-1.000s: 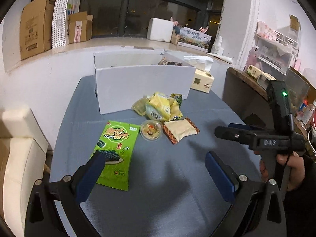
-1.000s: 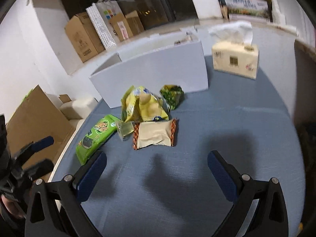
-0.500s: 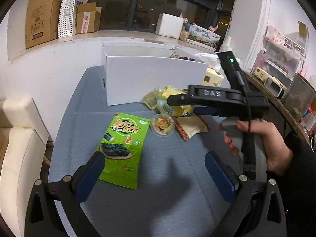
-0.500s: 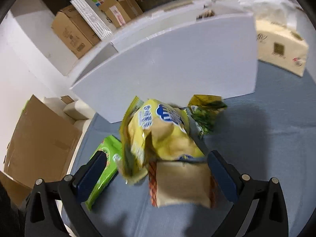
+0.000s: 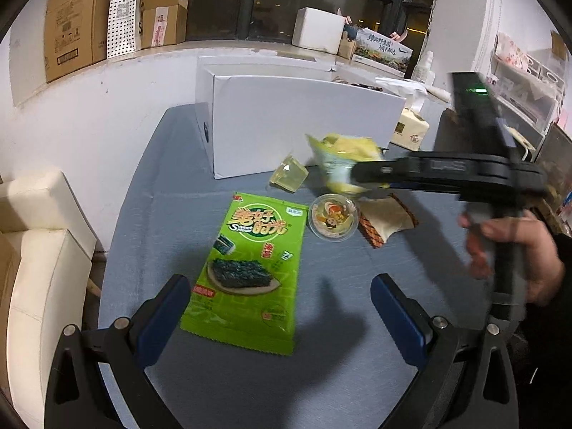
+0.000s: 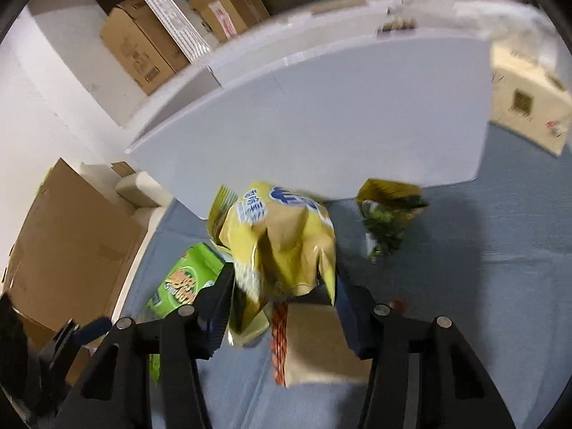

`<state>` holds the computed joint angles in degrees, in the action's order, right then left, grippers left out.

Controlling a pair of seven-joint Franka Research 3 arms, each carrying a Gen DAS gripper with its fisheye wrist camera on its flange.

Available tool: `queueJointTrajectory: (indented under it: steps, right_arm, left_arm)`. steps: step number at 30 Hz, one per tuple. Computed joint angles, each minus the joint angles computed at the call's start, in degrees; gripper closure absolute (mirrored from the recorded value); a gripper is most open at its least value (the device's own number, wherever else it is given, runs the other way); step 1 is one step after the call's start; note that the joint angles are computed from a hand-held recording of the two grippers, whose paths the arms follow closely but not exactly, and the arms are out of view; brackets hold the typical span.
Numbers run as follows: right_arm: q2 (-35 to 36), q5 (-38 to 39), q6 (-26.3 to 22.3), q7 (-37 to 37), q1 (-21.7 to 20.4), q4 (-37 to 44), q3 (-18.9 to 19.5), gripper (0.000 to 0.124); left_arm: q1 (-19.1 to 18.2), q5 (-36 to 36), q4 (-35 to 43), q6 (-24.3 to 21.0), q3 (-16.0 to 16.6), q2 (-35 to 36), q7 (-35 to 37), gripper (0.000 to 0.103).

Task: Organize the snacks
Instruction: 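Grasp the yellow chip bag with the right tool while the left grasps the green seaweed pack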

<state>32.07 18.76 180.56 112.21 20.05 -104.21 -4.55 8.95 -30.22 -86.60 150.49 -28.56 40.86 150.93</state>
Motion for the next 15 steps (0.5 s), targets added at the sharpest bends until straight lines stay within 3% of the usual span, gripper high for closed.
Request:
queueJointTrajectory:
  steps: [3, 5, 7, 13, 15]
  right_arm:
    - [-2.13, -1.32, 1.45, 1.25, 2.19, -3.17, -2.05, 0.071]
    - [-3.5, 0.08, 4.26, -1.53, -0.68, -5.09, 2.03, 0.073]
    - [-5.37, 1.1, 7.01, -2.46, -0.49, -8.16, 2.65, 0.074]
    - [-8.08, 4.83, 8.89, -5.03, 5.69, -12.8, -2.29, 0.074]
    - [-9.55, 4.99, 11.16, -5.22, 2.59, -15.24, 1.5, 0.074]
  left_arm:
    - [-1.92, 2.34, 2.52, -0.83, 1.73, 1.48, -2.35, 0.0]
    - [-2.11, 3.26, 4.06, -2.26, 1.75, 2.48, -2.75, 0.0]
    - [-2.33, 4.03, 5.16, -3.16, 1.8, 3.18, -2.79, 0.0]
    - [-4.97, 8.15, 10.17, -6.41, 3.66, 6.21, -5.32, 0.0]
    - [-5.73, 9.33, 12.32, -7.76, 3.95, 7.51, -5.56, 0.0]
